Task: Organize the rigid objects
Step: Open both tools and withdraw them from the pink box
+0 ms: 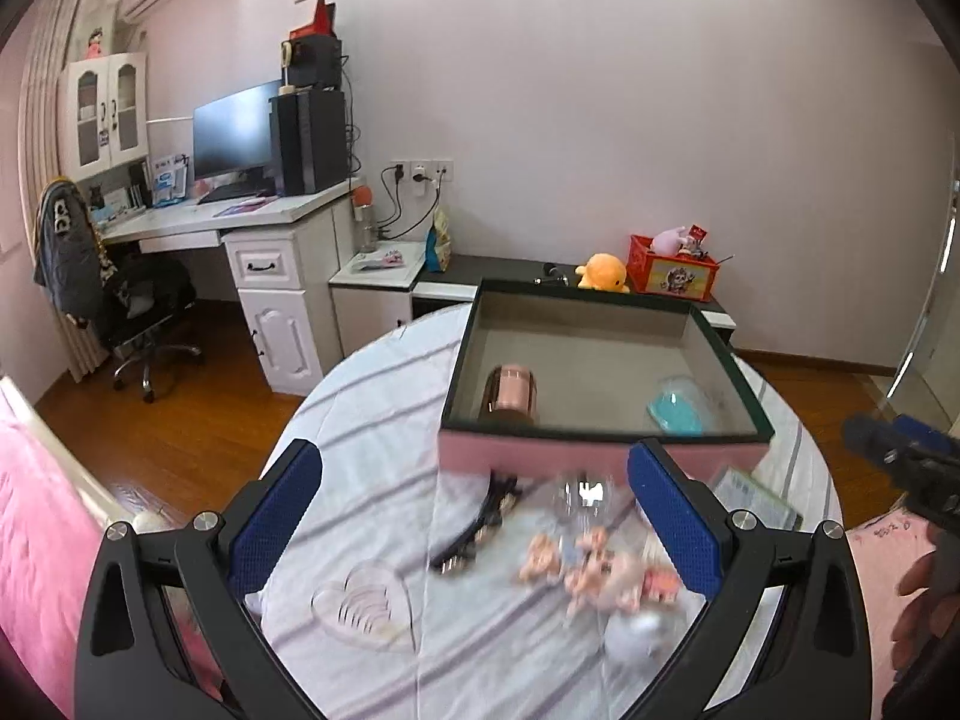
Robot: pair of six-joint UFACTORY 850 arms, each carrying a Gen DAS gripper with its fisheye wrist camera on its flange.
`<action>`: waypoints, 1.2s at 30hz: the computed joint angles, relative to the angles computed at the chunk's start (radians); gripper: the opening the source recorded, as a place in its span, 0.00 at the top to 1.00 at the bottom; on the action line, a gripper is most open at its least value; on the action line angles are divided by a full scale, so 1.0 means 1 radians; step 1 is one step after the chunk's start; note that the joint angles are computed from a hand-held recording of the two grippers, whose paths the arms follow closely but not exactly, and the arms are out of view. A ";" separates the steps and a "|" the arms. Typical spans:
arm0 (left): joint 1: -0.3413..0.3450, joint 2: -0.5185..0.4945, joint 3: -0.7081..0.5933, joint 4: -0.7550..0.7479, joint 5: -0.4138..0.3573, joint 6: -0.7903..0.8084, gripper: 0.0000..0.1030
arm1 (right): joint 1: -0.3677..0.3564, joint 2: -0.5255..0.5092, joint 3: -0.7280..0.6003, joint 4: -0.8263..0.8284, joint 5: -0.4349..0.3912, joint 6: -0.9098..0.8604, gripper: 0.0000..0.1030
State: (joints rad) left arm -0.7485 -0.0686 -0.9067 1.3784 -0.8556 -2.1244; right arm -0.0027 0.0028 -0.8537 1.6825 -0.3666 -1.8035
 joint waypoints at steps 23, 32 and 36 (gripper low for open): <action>-0.284 0.049 0.141 -0.051 -0.263 -0.212 0.00 | -0.028 0.326 0.357 0.227 -0.056 -0.323 0.00; -0.275 0.057 0.157 -0.055 -0.235 -0.222 0.00 | -0.022 0.326 0.356 0.203 -0.041 -0.298 0.00; -0.267 0.043 0.147 -0.052 -0.210 -0.206 0.00 | -0.018 0.322 0.353 0.200 -0.035 -0.297 0.00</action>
State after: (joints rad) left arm -1.0152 -0.0252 -0.7601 1.3260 -1.0657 -2.3307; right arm -0.0212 0.3247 -0.5003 1.8825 -0.4017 -2.1008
